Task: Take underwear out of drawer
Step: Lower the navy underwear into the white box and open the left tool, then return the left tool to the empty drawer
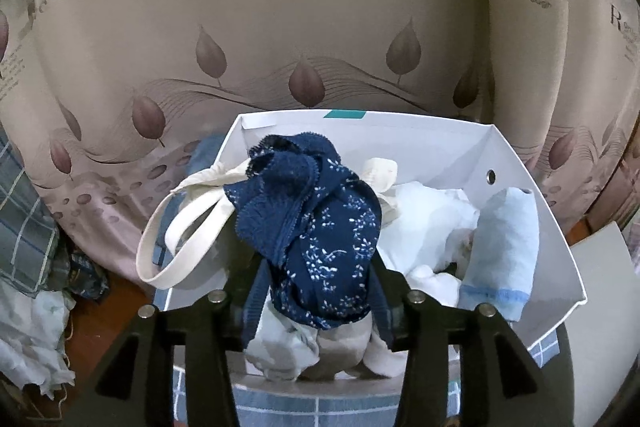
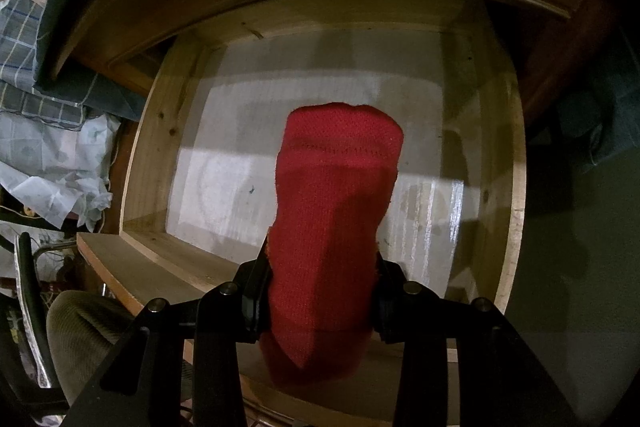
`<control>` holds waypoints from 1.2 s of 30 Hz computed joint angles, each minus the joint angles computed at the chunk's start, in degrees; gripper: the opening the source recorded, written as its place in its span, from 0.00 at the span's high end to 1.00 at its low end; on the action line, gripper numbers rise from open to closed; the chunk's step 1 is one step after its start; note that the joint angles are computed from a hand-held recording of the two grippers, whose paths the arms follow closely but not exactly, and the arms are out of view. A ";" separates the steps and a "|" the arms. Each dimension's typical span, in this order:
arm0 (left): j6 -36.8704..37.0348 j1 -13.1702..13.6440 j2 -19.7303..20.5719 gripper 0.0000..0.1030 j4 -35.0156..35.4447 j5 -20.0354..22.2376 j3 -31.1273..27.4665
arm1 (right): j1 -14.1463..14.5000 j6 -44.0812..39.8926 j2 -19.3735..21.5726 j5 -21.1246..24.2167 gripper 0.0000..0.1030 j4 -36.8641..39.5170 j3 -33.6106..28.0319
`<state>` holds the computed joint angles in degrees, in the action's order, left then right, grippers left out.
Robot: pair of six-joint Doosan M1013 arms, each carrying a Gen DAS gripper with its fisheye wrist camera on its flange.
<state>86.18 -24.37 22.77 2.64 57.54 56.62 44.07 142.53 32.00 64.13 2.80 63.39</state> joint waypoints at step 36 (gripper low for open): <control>-5.45 -0.08 -15.61 0.49 7.94 -13.89 26.44 | 0.63 0.37 1.63 4.82 0.64 -2.60 -2.88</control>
<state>80.73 -24.45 7.17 10.58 43.65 83.06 44.69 142.89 33.63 68.95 0.20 60.51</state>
